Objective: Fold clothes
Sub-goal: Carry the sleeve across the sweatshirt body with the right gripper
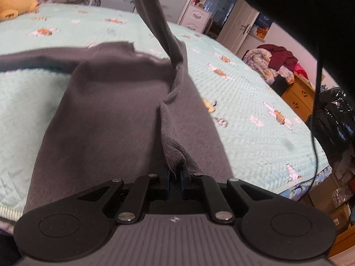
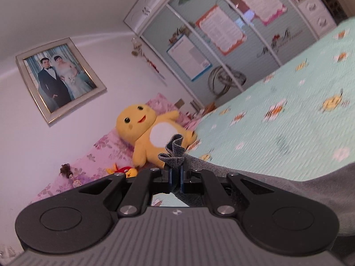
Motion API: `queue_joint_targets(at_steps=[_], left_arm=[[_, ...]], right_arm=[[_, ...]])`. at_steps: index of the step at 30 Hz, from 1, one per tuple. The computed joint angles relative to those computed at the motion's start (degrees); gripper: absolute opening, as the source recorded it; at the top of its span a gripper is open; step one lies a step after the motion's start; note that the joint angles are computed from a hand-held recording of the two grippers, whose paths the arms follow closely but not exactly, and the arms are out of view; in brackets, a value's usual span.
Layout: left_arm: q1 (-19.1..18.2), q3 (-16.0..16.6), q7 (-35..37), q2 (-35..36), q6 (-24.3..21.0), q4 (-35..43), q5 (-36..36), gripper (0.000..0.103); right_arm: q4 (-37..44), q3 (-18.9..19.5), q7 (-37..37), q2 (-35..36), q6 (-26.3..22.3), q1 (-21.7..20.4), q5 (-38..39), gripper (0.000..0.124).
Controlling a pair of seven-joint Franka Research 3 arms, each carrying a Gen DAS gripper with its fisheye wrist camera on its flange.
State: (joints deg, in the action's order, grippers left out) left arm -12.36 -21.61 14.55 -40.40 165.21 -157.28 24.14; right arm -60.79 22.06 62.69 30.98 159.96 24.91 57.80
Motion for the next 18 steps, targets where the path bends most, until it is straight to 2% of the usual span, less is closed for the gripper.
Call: queue_joint_targets(at_steps=[5,10,13,18], left_arm=[[-1.1,1.5,0.8,-0.3,2.2,-2.0,-0.8,0.008],[-1.5,1.7,1.4,-1.4,3.3,-3.8,-1.6,0.008],[-3.6,3.6,3.1,-1.0,3.1,-4.5,-3.0,0.008],[-5.2,4.6,4.9,0.0,2.6,-4.6,-5.4,0.008]], right_arm=[[2.9,-1.4,5.6,3.8,0.7,4.0,-4.7,0.005],[7.6,-3.0,13.0,8.2,0.3,7.2,-11.6,0.005],[10.5,-3.1,16.1,10.5,-0.6,8.2,-14.6,0.005],[6.8,-0.7,13.8,9.4,-0.8,7.4,-14.9,0.005]])
